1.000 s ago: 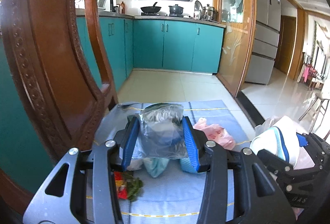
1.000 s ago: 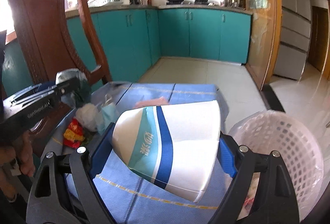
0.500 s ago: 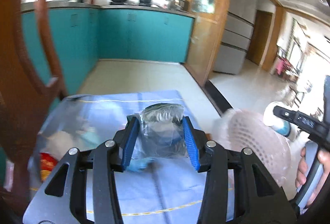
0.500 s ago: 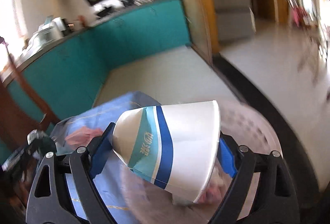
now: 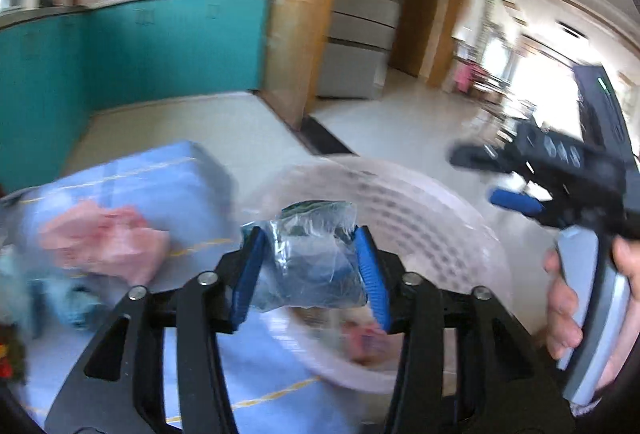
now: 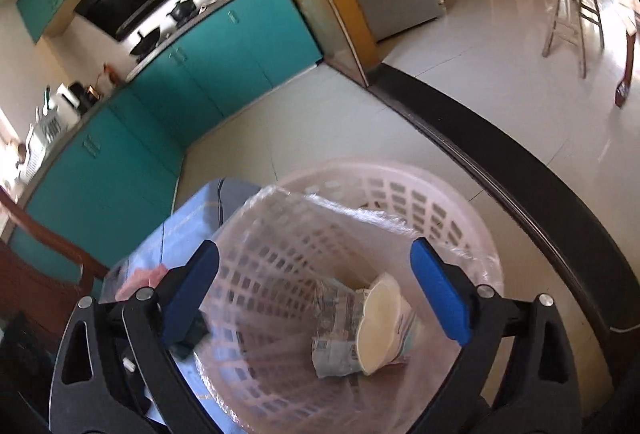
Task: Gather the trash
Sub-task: 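Open both tools over the wastebasket, dropping the paper cup and clear bag, then grasp the pink printed plastic bag with the right tool while the left moves to the blue cloth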
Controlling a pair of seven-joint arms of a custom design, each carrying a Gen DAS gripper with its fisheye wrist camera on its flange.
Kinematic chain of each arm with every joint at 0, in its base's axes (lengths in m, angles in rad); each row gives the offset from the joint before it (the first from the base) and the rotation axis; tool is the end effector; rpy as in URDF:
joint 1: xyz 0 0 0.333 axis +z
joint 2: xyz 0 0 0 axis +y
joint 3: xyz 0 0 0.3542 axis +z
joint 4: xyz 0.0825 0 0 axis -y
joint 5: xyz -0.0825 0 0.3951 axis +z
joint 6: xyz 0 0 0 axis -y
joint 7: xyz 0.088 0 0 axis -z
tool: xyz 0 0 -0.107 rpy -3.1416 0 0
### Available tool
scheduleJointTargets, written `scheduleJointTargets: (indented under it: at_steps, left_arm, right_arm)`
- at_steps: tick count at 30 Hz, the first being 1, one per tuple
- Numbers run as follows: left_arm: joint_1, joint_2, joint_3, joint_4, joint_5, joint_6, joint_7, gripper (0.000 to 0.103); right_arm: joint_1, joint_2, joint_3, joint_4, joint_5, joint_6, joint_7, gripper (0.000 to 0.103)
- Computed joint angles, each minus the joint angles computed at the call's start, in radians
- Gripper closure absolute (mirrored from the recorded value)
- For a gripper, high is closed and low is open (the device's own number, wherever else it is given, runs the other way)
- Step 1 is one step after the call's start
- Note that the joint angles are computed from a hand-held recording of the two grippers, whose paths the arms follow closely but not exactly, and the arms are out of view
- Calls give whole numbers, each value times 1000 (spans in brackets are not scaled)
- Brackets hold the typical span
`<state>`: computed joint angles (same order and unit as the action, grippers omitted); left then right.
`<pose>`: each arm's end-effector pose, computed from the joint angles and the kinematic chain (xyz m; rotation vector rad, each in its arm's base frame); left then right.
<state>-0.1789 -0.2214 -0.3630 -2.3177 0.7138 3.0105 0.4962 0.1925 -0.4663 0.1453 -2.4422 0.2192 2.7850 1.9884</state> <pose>0.4134 -0.3196 0.5471 -1.5945 1.8817 -1.1082 0.4235 0.1491 0.5936 -1.4507 1.8491 -0.2978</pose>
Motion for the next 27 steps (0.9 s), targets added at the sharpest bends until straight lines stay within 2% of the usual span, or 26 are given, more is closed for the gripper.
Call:
scheduleJointTargets:
  at_steps: [1, 3, 6, 9, 10, 13, 14, 15, 18, 22, 27]
  left_arm:
    - [-14, 16, 3, 6, -5, 12, 26, 38]
    - [34, 25, -58, 31, 108, -18, -52, 27]
    - [33, 9, -66, 42, 209, -86, -110, 25]
    - [52, -46, -59, 29, 282, -166, -225, 25]
    - [75, -85, -71, 19, 320, -241, -298, 25]
    - [81, -151, -67, 13, 328, -463, -346, 25]
    - [84, -183, -52, 2, 313, -533, -356, 25]
    - [84, -215, -29, -14, 296, -564, -369, 25]
    - [96, -316, 32, -70, 246, -592, -400, 26]
    - [130, -438, 59, -138, 225, -613, -384, 26]
    - [137, -486, 96, -187, 170, -565, -275, 26]
  right_arm:
    - [1, -4, -2, -5, 6, 11, 4, 9]
    - [2, -3, -3, -6, 11, 28, 7, 9]
    - [24, 5, -13, -3, 33, 54, -6, 9]
    - [60, 9, -28, -2, 66, 89, -39, 9]
    - [69, 14, -22, 3, 69, 101, -49, 9]
    - [99, 38, -10, 22, 71, 127, -94, 9]
    - [100, 47, 6, 30, 59, 135, -103, 9]
    - [99, 53, 22, 35, 45, 140, -108, 9]
    - [127, 97, 53, 74, 9, 148, -149, 9]
    - [160, 191, 112, 143, -64, 161, -189, 9]
    - [136, 349, 202, 266, -291, 144, -72, 9]
